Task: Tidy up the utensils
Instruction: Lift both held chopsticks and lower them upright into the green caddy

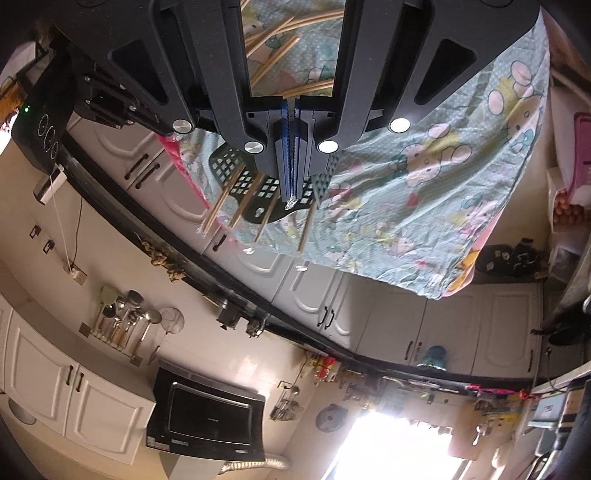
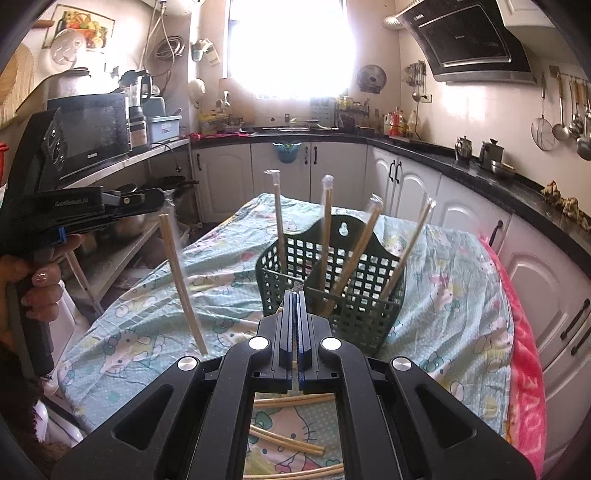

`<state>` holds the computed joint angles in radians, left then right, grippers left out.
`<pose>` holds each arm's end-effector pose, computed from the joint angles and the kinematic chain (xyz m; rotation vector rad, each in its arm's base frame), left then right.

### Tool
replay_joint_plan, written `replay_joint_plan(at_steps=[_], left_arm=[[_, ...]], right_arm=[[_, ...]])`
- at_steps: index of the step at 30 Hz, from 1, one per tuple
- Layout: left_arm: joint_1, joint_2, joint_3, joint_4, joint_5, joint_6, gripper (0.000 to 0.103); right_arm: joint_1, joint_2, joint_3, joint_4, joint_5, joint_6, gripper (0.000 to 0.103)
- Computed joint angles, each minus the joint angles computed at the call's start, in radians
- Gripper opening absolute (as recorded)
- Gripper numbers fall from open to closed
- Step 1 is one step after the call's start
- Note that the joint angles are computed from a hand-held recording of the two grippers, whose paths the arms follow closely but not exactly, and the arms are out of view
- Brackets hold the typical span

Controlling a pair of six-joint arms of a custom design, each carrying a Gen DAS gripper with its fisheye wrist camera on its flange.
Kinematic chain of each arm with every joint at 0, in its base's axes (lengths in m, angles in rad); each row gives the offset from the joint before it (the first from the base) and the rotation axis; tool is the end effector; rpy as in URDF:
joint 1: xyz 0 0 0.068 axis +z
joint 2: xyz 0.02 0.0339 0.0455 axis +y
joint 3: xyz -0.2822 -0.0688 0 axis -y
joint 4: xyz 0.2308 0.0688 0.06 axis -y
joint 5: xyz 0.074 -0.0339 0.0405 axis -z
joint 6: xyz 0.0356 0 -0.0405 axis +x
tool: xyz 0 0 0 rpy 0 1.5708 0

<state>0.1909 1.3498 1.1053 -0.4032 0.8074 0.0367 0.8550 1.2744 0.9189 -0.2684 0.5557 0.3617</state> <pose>0.2751 0.0270 0.3317 0.2748 2.0661 -0.7501 0.1844 0.1834 0.2984 -0.2121 2.0817 0.1216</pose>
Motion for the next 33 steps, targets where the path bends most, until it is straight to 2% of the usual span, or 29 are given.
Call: replay_joint_plan(at_steps=[15,33], left_arm=[[-0.081,-0.025,0.090,-0.014,0.017,-0.032,0.000],[-0.251,-0.026,0.198,-0.014,-0.066,-0.050,0.000]], right_arm=[[0.024,-0.027,0.070,-0.014,0.033,-0.053,0.002],[-0.018,-0.080,0.151,-0.026,0.065,-0.159,0.002]])
